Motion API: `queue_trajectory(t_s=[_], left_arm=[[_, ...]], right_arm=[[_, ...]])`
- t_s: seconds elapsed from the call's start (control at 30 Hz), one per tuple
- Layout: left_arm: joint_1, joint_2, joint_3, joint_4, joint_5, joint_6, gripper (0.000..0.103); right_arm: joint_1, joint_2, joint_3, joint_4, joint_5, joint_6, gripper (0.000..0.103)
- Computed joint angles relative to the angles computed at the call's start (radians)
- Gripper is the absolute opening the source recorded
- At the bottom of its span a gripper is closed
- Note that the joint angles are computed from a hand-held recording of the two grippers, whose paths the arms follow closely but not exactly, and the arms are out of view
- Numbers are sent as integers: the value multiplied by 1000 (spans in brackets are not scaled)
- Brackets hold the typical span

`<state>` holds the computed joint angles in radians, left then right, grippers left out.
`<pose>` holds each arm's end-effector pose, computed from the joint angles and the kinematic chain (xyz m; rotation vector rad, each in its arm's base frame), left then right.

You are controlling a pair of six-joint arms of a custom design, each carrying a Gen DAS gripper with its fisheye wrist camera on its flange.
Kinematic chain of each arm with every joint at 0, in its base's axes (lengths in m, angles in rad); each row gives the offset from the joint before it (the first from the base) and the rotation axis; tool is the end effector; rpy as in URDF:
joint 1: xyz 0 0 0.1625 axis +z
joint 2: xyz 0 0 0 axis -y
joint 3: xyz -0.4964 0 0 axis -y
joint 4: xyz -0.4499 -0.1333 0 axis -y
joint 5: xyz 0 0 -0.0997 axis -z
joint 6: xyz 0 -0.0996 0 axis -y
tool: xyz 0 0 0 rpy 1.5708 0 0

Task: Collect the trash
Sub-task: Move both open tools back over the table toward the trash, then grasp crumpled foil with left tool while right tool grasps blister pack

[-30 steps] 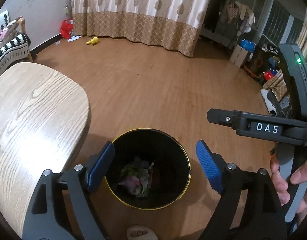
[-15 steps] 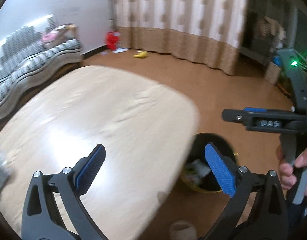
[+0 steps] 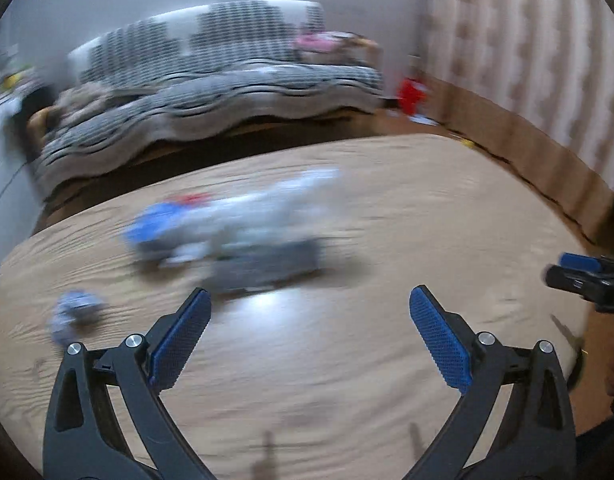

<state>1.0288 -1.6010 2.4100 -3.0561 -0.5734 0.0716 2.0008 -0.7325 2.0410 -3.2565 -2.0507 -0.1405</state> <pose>-0.0241 -0.4607 0.3534 0.2538 2.1484 -0.9963 0.3341 -0.5189 0.0145 0.6294 -2.5878 0.5964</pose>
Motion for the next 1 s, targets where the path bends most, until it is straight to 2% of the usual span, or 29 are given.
queue_trajectory(t_s=[0.07,0.13,0.23,0.37,0.47,0.63,0.67,0.7,0.77,0.8,0.87,0.9,0.93,0.97,1.0], left_arm=[[61,-53,-7,-25,22,49,96],[127,-100,-17,-48,14,89,96],[228,-164,-47,-30,-45,120,96],[339,-199,-81,-1,-120,189,96],[393,-187,-113,46,-162,191,96],[428,-127,-131,24,-139,259,96],[437,-121,-136,31,-139,255,96],[456,-120,-156,79,-164,222,96],[473,-124,-170,101,-199,193,95],[473,-123,-170,93,-201,192,93],[466,-117,-167,81,-173,208,66],[454,-111,-161,65,-143,231,57],[451,-110,-158,57,-145,249,34],[451,-116,-159,72,-163,250,25],[449,-123,-158,95,-173,237,25]], right_arm=[[30,60,-62,48,25,-16,81],[55,112,-114,87,36,-38,81],[81,172,-170,140,48,-64,81],[108,248,-254,218,47,-108,81],[117,286,-294,253,43,-132,81],[118,334,-348,285,30,-165,81],[118,346,-364,292,22,-178,81],[116,348,-367,293,18,-186,81],[114,357,-381,285,2,-205,81],[111,354,-381,282,2,-207,81],[108,362,-394,282,5,-209,81],[107,367,-402,279,8,-216,81],[105,373,-411,276,11,-225,81],[104,379,-419,273,12,-234,81],[103,384,-427,273,13,-242,81]])
